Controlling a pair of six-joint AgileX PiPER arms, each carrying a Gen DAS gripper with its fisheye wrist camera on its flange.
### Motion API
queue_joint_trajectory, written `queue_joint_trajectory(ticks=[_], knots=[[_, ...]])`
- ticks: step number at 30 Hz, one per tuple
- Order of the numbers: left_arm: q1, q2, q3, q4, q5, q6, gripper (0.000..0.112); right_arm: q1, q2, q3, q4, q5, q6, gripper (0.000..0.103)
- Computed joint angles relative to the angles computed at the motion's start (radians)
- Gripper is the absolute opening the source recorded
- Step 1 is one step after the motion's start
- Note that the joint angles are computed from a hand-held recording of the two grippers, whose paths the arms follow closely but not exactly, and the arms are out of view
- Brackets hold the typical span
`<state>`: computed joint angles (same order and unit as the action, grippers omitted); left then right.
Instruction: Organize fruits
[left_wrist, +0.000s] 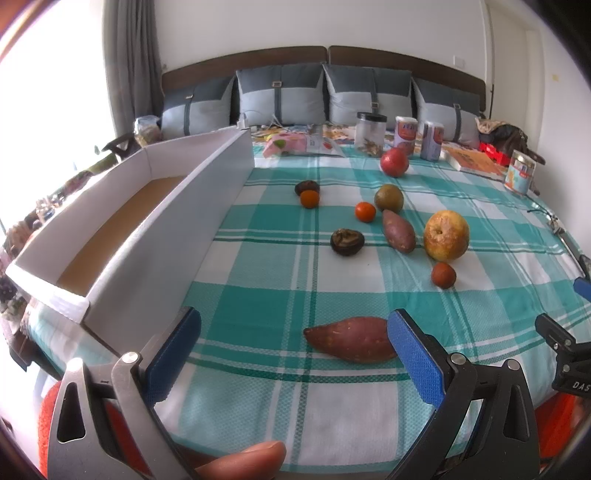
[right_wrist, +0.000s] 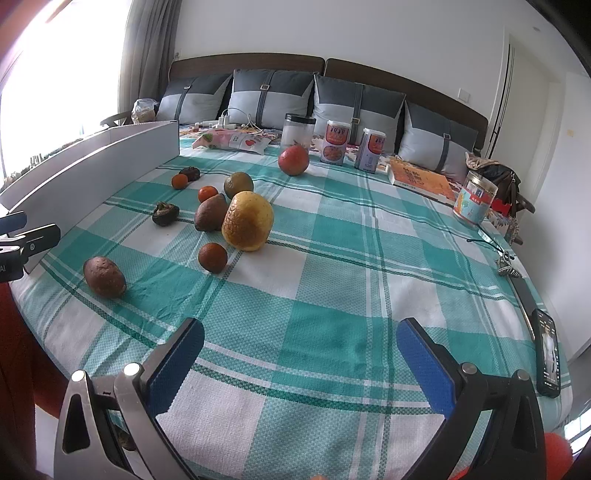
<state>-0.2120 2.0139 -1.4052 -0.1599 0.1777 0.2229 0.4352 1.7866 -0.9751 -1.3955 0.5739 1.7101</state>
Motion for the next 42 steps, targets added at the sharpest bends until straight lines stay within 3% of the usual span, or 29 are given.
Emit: queue_joint_trajectory(ticks=[42], knots=[[0.011,0.008,-0.008,0.007,0.003,-0.011,0.102,0.001,0.004,-0.004,0.008,-0.002,-0.005,0.103]])
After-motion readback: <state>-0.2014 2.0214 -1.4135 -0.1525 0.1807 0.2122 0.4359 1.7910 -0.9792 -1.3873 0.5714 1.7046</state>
